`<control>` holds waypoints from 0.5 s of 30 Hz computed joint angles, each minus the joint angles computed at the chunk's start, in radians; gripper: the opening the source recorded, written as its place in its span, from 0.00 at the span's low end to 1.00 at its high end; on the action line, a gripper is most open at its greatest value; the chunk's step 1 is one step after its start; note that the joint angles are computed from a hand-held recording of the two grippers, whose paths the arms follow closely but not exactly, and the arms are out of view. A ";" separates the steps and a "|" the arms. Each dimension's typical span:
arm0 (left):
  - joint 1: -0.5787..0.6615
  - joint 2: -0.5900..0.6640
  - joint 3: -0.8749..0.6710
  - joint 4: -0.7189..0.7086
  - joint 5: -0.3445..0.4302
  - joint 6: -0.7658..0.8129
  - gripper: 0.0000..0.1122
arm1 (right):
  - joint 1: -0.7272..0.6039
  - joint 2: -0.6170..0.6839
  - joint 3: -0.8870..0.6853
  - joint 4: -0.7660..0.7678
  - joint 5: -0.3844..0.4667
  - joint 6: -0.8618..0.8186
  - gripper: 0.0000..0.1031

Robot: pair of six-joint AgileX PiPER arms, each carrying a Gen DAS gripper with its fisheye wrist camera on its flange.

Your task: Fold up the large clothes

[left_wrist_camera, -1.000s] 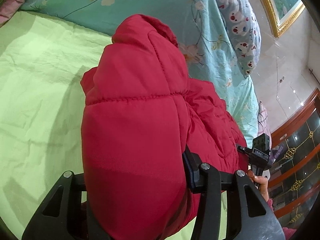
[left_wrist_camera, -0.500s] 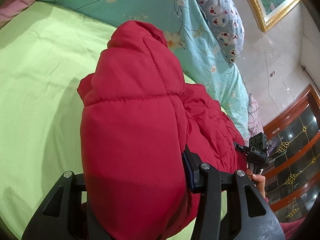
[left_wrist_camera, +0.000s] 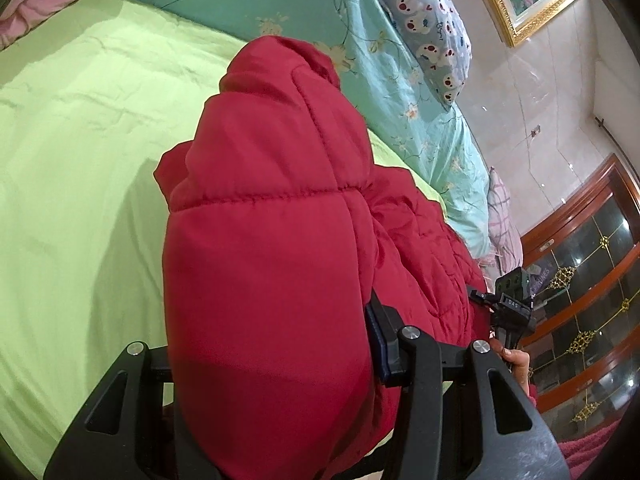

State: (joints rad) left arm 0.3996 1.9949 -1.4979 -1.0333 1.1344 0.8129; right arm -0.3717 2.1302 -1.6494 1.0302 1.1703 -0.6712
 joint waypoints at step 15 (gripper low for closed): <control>0.024 0.089 0.021 0.014 -0.023 -0.051 0.53 | 0.010 0.044 0.017 -0.029 -0.063 0.026 0.53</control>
